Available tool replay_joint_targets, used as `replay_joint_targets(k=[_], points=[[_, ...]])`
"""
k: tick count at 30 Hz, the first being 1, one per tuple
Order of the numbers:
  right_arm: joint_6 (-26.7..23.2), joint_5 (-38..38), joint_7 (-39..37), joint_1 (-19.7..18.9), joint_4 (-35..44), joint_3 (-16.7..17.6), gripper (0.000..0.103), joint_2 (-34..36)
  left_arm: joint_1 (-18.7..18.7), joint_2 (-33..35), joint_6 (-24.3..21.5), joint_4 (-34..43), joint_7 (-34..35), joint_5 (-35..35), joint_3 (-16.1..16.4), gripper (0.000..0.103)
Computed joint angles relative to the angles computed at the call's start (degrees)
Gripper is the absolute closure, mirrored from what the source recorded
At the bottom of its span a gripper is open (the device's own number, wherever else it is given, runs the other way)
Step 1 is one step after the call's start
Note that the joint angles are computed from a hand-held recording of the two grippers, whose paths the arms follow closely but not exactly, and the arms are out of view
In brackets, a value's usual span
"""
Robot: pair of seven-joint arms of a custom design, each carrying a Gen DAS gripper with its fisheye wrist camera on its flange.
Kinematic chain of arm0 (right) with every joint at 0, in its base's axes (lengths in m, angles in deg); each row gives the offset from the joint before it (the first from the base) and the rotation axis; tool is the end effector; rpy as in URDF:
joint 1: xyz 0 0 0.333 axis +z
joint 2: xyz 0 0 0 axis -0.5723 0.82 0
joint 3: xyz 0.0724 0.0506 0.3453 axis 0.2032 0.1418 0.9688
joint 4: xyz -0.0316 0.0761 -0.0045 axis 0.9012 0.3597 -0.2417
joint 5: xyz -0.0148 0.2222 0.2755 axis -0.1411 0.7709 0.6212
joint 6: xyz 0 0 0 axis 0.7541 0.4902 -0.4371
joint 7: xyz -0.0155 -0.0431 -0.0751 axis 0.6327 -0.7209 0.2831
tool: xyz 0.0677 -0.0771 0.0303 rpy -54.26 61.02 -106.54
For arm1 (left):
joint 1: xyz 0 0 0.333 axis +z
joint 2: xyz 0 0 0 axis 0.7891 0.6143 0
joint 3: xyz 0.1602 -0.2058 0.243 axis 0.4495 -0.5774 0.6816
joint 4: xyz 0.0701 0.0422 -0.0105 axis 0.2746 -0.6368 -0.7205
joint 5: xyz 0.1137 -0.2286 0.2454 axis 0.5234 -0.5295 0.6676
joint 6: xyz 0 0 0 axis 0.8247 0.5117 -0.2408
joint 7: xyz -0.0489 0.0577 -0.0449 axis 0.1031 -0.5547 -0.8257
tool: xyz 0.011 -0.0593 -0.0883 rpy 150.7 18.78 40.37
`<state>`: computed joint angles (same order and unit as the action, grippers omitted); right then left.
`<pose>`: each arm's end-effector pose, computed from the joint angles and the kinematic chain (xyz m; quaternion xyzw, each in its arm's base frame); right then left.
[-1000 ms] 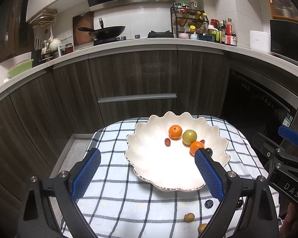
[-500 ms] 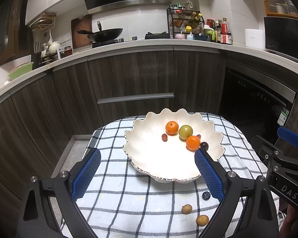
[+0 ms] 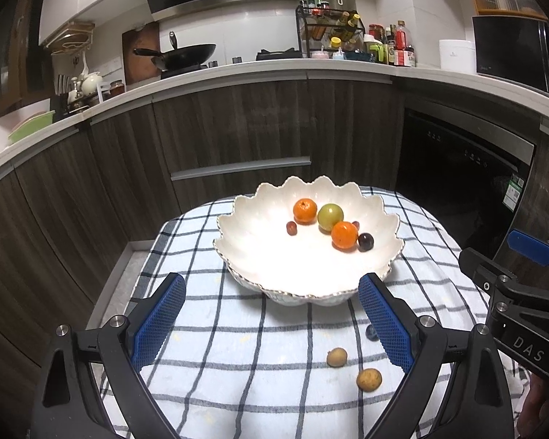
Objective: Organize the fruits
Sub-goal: 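Withdraw both tools from the bowl toward the remaining fruits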
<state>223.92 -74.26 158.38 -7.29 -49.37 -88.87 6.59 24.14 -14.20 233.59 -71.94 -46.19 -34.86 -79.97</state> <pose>0.6292 0.2482 0.5173 -0.6056 0.6408 -0.3516 0.3147 0.6478 -0.3750 0.5237 -0.5627 0.6795 -0.3309 0.3349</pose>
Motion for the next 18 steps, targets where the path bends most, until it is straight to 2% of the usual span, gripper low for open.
replay_joint_targets(k=[18], points=[[-0.4, -1.8, 2.9, -0.8, -4.4, 0.9, 0.028, -0.5, -1.0, 0.2, 3.1, -4.0, -4.3, 4.6, 0.9, 0.007]])
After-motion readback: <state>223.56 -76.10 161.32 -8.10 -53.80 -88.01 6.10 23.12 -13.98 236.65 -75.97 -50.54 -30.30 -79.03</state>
